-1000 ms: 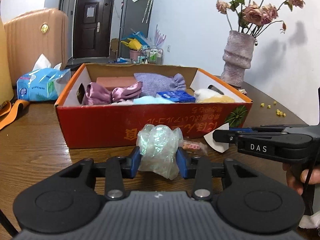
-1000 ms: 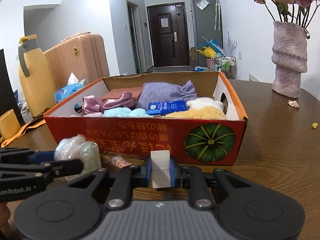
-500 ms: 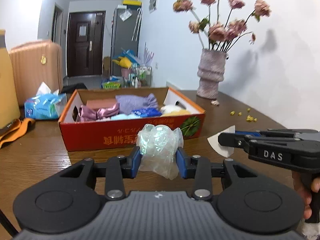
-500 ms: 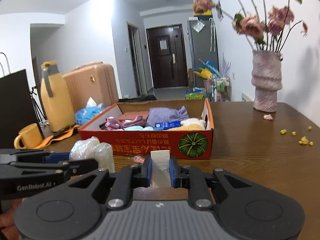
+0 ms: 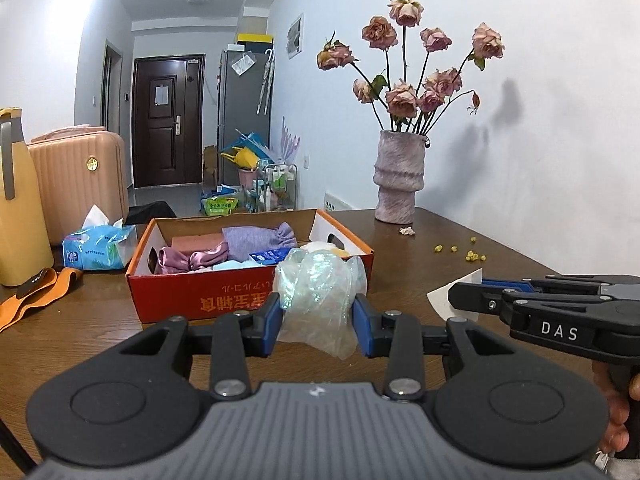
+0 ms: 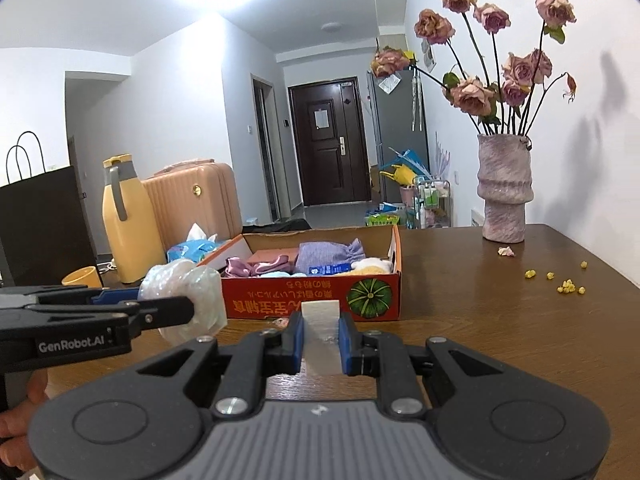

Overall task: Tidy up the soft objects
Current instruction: 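Carry the plastic bag and paper scrap into the box and release both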

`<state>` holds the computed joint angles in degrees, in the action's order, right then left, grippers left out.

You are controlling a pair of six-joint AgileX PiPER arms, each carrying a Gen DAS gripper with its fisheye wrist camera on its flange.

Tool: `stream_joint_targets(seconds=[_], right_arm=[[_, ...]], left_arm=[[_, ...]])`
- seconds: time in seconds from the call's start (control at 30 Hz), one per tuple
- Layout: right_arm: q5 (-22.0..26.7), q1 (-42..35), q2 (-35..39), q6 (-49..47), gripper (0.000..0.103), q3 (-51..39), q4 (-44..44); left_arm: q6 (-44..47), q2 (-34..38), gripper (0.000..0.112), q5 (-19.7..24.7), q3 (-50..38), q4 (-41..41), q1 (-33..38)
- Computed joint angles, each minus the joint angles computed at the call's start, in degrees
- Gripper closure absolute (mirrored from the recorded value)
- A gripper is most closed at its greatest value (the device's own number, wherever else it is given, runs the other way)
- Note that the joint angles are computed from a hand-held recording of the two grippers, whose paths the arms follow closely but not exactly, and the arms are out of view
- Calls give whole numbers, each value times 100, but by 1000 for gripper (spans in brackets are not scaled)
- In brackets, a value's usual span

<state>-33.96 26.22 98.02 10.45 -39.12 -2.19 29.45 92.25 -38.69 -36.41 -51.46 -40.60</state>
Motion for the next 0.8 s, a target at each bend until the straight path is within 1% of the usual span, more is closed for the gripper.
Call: stream_joint_targets(seconds=[0.13,0.3,0.37,0.5,0.57,0.6,0.67,0.73,0.8], right_arm=[[-9,-8,-2,6,86,16,11],[42,-21,207,91,86,-205,-51],[124,-53,353,131,86,-395,-86],[357,-128,711,199,86,-940,-230],[536,-192,956,371,86,-1358,-479],[645,-221,1095,474,86,-1600,-628],[884,-244,1433,570,86,-2173,-801],[1097,-299,1803,835,86,-2803,-1112],[1426,-373,2222,1346,86,-3555,-1586]], left_arm=[[-40,31,74,3,8,29,30],[-150,183,74,187,-160,312,330],[-213,304,74,296,-337,524,526],[-436,624,74,648,-845,1204,1047],[-577,939,74,1065,-1413,1668,1422],[-569,1089,74,1244,-1697,1760,1544],[-590,1581,73,1670,-2515,2133,1830],[-262,2139,73,2106,-3426,2054,2036],[-327,2625,73,2595,-4303,2235,2233]])
